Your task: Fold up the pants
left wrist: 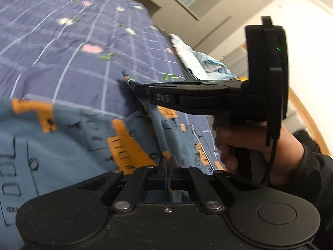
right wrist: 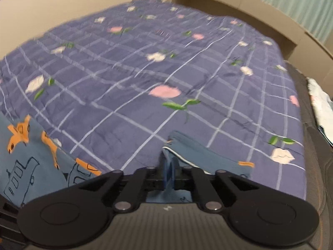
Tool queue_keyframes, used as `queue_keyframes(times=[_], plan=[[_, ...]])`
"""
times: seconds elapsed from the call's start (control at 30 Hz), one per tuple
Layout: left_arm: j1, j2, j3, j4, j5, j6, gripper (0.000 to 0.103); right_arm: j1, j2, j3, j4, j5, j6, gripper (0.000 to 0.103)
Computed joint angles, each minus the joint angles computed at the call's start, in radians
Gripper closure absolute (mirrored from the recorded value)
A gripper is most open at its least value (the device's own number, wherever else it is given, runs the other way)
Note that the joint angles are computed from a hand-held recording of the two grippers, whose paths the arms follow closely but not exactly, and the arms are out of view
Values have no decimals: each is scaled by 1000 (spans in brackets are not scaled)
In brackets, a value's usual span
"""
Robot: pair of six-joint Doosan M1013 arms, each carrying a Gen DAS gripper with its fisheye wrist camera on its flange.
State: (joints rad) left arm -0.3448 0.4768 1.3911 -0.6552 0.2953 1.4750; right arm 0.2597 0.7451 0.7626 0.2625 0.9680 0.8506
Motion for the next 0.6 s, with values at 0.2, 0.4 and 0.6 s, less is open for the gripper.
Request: queue_keyframes(times=[0.2, 0.4, 0.6], plan=[[-36, -9, -46, 221, 19, 25, 103, -75, -125, 189, 208, -205, -1, 100], [-71, 2, -113, 388, 128, 86, 103, -151, -220, 350, 370, -318, 20, 100], [-102, 20, -143, 481, 253, 157, 103, -204, -260, 468, 440, -331, 76, 100]])
